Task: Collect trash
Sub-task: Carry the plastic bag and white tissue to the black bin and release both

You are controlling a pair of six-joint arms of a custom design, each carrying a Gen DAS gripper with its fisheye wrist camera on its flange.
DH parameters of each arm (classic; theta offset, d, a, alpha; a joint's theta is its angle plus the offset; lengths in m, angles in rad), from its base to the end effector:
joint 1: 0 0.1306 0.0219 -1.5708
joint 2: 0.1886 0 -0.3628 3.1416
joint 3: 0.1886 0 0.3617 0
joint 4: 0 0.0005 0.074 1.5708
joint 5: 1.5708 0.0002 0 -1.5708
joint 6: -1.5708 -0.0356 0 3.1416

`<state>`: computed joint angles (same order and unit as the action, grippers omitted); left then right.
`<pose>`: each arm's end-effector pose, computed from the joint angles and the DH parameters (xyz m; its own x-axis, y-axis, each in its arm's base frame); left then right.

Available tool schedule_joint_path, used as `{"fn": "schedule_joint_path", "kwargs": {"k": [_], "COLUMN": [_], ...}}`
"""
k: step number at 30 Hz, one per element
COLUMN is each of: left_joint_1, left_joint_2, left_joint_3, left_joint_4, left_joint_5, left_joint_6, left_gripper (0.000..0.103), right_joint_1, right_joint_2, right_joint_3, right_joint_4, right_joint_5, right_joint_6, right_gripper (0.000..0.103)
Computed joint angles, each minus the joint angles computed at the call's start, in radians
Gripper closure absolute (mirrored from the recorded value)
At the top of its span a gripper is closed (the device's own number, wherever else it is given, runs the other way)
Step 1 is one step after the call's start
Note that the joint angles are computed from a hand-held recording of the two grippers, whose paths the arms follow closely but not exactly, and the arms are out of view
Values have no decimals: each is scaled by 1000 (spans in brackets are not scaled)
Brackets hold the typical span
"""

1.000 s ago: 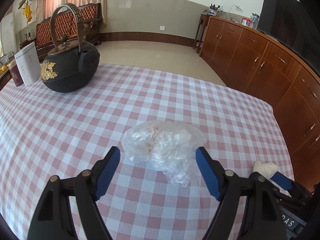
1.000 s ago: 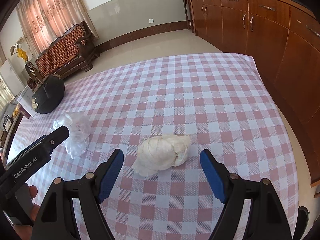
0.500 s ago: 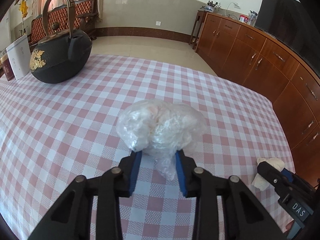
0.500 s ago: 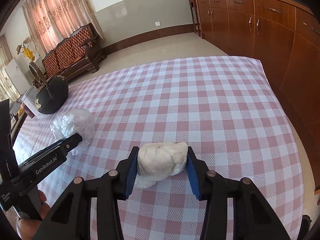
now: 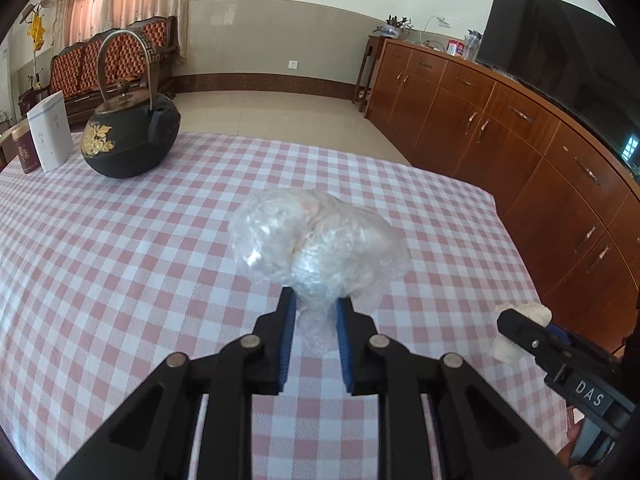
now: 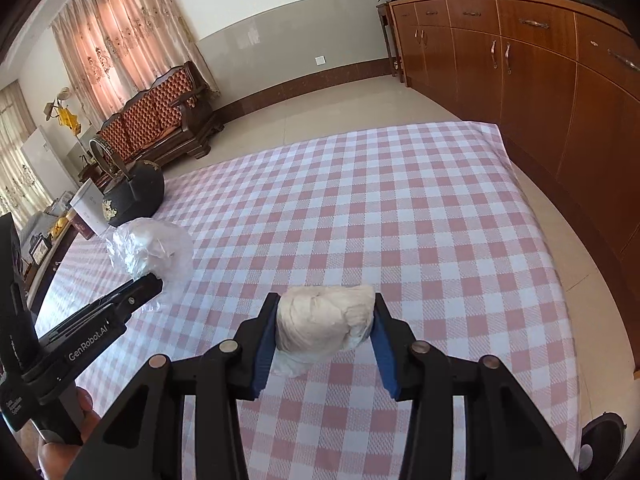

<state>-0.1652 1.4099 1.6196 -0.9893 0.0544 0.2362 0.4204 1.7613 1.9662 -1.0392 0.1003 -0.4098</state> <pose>0.4568 -0.0786 0.4914 -0.7215 -0.1166 -0.6825 0.0345 0.9784 -0.2036 0.5345 0.2345 0.4600 -0.7576 0.0955 -0.6456 -0.0467 0.9788 0.1996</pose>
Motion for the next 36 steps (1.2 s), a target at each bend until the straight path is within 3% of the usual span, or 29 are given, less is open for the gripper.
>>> {"fn": "schedule_joint_path", "kwargs": {"k": [8,20,27,36], "left_joint_1": [-63,-238,-374,-561], "left_joint_2": [-111,-210,-212,-152], "left_joint_3": [-86,-120,-104,-60], "left_joint_4": [-17,-60,-65,-53], "left_joint_5": [5,-31,-48,-35], "left_joint_6": [1,22,30,38], "left_gripper": [81,81,81,81], "right_joint_1": [15,-1,-38,-154], "right_joint_2": [-181,-447,-600,-802], "right_joint_3": [-183,-406,-504,-626], "right_joint_4": [9,-9,-45,-130], "right_joint_5": [27,86,129,174], "right_joint_6": [-21,-78,-106,-151], "right_gripper": [57,57,57,57]}}
